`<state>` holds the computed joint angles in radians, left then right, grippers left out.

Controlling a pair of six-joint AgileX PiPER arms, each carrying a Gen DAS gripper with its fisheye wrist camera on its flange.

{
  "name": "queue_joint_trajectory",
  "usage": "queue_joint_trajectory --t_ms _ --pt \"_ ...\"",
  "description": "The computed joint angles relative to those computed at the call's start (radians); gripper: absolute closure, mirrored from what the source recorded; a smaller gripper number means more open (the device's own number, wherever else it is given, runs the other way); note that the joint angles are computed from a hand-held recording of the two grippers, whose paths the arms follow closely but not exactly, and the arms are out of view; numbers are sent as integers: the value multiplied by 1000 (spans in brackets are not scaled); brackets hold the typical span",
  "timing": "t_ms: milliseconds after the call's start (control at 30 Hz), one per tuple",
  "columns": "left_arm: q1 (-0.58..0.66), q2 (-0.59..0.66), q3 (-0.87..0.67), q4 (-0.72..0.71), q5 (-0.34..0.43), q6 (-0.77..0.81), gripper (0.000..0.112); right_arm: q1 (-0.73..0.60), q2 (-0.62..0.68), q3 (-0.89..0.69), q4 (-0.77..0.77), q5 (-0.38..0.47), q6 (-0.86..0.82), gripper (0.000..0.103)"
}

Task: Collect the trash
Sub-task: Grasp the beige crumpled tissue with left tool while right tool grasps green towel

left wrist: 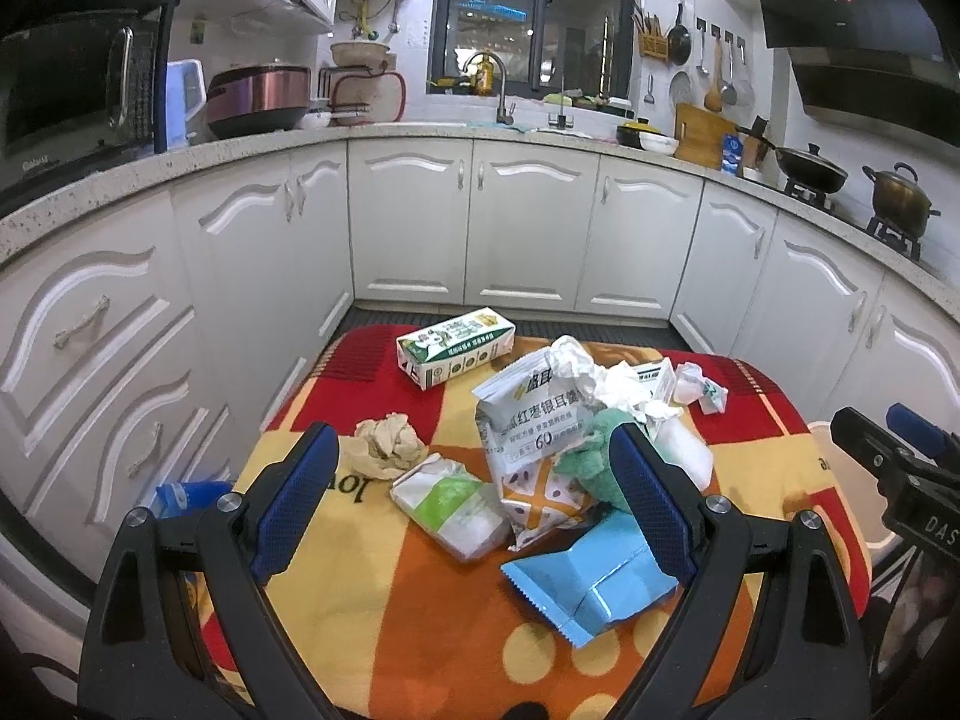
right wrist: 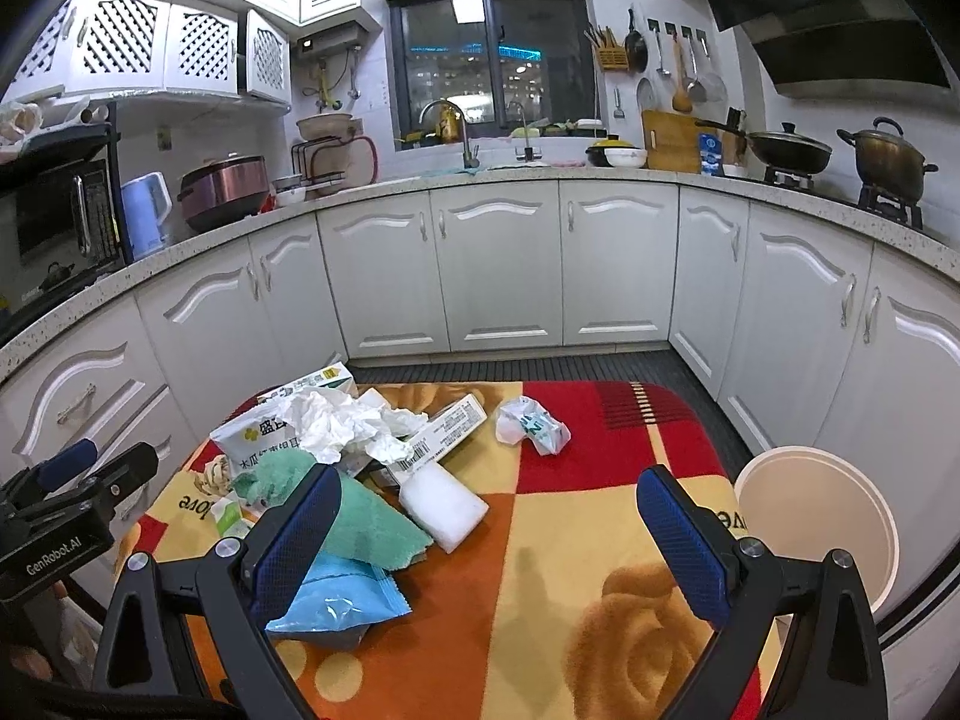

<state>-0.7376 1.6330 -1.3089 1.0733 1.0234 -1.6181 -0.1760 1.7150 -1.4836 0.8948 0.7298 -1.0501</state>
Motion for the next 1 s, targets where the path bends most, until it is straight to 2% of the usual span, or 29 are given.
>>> queue_joint_trajectory --t_ms 167,467,567,733,833,1000 --pt "39 -53 78 -60 -81 50 21 -6 24 -22 -22 33 -16 5" --pt "179 -97 188 -220 -247 183 21 13 129 -122 -60 206 -27 5" --pt "243 -80 175 -269 -265 261 21 39 160 -147 -63 236 -58 5" --pt "418 -27 136 -447 -391 507 21 86 216 -212 -66 277 -112 5" --pt "465 46 67 -481 -377 612 21 122 287 -303 -88 323 -114 6" --pt "539 159 -38 -588 -392 835 21 174 428 -502 -158 431 -65 13"
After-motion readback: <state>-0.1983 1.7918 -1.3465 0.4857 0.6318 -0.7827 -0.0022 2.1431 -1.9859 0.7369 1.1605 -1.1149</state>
